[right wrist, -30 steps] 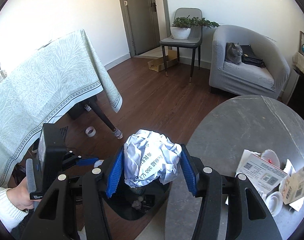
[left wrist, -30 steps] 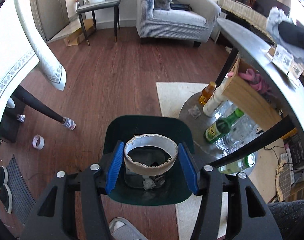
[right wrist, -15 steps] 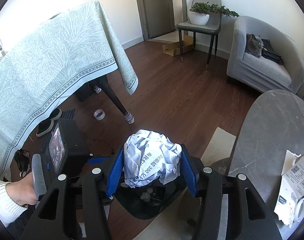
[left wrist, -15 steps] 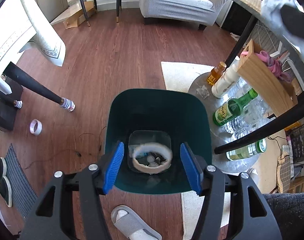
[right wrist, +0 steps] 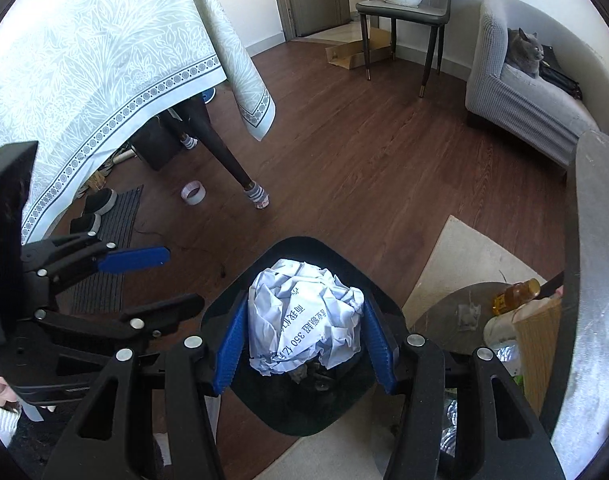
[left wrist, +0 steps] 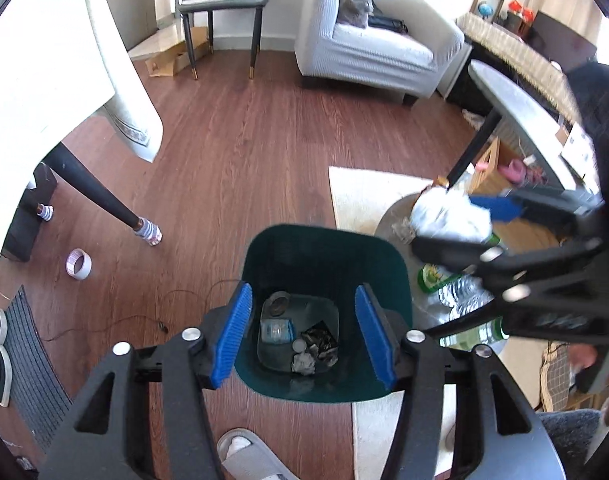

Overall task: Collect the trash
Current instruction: 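Open the left gripper over the bin while the right gripper releases the crumpled paper into it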

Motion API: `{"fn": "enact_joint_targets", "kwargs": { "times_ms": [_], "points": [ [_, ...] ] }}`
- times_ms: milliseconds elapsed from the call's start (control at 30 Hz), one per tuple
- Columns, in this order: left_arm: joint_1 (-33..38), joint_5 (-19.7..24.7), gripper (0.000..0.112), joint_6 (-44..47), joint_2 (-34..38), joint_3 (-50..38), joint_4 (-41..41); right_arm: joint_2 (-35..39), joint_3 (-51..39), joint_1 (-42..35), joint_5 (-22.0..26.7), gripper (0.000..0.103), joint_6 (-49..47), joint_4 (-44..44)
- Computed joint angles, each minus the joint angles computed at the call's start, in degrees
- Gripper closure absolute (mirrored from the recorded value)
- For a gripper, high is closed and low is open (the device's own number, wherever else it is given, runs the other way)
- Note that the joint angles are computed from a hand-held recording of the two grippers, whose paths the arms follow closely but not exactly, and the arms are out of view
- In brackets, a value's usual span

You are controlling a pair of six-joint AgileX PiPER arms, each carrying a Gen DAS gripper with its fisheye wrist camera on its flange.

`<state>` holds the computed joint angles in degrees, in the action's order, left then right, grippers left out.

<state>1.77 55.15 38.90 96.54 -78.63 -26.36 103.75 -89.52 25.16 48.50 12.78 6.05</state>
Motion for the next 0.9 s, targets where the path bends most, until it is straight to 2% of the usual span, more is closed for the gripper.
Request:
{"fn": "enact_joint_targets", "kwargs": {
  "times_ms": [400, 700, 900],
  "points": [
    [3.52, 2.67, 0.080, -0.43, -2.23, -4.64, -5.82, 8.05, -2.78, 1.30, 2.73, 0.048, 0.02, 1.63],
    [4.63, 4.15, 0.088, 0.45, -4.21, -6.60, -9.31, 12.38, -4.01, 2.49, 4.08, 0.048, -0.33, 1.83],
    [5.82, 5.86, 0.089, 0.89, -5.16, -7.88, -12.54, 15.51, -6.31, 3.89, 7.30, 0.046, -0.01, 0.13]
  ]
}}
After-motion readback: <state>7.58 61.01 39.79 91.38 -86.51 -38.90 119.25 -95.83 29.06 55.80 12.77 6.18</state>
